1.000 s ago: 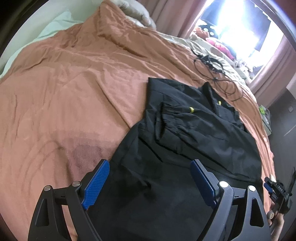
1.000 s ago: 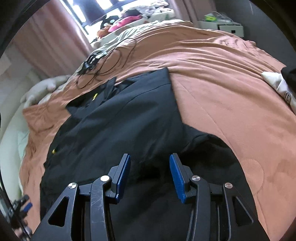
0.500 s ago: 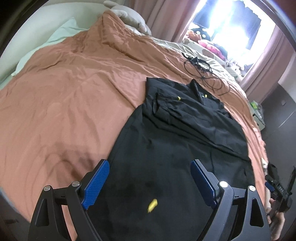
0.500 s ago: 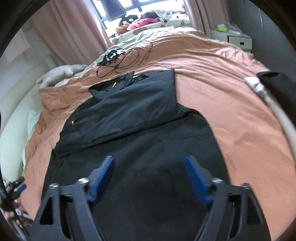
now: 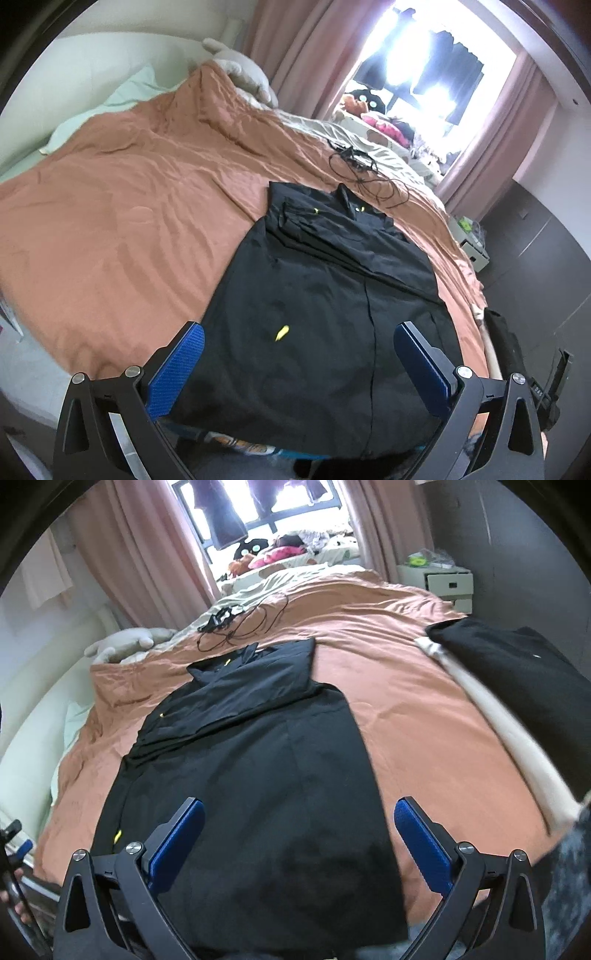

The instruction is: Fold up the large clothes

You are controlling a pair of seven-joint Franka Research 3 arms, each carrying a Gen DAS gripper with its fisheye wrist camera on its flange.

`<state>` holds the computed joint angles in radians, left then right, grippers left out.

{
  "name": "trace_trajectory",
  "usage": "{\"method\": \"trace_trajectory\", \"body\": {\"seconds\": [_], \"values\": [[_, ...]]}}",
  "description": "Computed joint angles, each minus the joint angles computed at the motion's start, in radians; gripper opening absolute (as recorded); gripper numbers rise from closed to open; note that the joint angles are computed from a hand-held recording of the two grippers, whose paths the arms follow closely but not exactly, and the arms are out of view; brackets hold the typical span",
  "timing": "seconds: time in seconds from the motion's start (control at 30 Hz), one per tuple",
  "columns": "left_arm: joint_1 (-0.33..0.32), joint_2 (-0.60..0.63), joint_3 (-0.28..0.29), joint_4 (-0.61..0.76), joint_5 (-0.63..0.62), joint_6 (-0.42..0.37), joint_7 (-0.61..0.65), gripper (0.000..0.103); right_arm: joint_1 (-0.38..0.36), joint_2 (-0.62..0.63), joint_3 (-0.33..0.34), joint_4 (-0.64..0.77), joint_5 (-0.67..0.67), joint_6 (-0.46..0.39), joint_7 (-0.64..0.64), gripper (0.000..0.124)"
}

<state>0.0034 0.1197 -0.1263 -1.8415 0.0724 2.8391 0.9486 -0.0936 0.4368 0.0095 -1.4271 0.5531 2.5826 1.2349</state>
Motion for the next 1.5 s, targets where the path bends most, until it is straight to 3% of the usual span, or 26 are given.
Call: {"method": "trace_trajectory", "body": {"seconds": [0.17, 0.3, 0.5, 0.63, 0.8, 1.1, 1.2, 1.27, 1.33, 1.4, 1.5], "values": [[-0.009, -0.131, 0.009, -0.168, 0.043, 0.043, -0.058, 0.103, -0.021, -0.138, 0.002, -0.207, 0.077, 0.085, -0.091, 0.103], [-0.009, -0.216, 0.013, -0.286, 0.085, 0.097, -0.118, 0.103, -0.039, -0.209, 0.0, -0.309, 0.186, 0.097, -0.181, 0.103], [0.002, -0.335, 0.011, -0.423, 0.139, 0.104, -0.202, 0.103, -0.034, -0.303, -0.033, -0.443, 0.314, 0.098, -0.311, 0.103], [-0.007, -0.367, 0.023, -0.468, 0.135, 0.111, -0.189, 0.103, -0.027, -0.35, -0.056, -0.512, 0.401, 0.096, -0.391, 0.103], [-0.034, -0.391, 0.057, -0.542, 0.098, 0.18, -0.135, 0.101, -0.019, -0.378, -0.085, -0.572, 0.459, 0.099, -0.447, 0.103], [-0.19, -0.351, 0.208, -0.599, -0.127, 0.269, 0.05, 0.092, -0.021, -0.375, -0.108, -0.61, 0.531, 0.075, -0.485, 0.103], [-0.198, -0.308, 0.224, -0.58, -0.186, 0.273, 0.094, 0.091, -0.022, -0.342, -0.105, -0.588, 0.501, 0.076, -0.455, 0.103], [-0.254, -0.276, 0.274, -0.556, -0.292, 0.265, 0.186, 0.085, -0.028, -0.32, -0.097, -0.573, 0.511, 0.076, -0.461, 0.102], [-0.304, -0.229, 0.319, -0.519, -0.42, 0.251, 0.293, 0.077, -0.035, -0.295, -0.087, -0.558, 0.544, 0.079, -0.485, 0.094], [-0.326, -0.187, 0.334, -0.488, -0.544, 0.244, 0.391, 0.074, -0.044, -0.256, -0.079, -0.525, 0.555, 0.063, -0.481, 0.083], [-0.318, -0.122, 0.32, -0.433, -0.722, 0.219, 0.534, 0.07, -0.054, -0.199, -0.065, -0.476, 0.531, 0.042, -0.453, 0.079]]}}
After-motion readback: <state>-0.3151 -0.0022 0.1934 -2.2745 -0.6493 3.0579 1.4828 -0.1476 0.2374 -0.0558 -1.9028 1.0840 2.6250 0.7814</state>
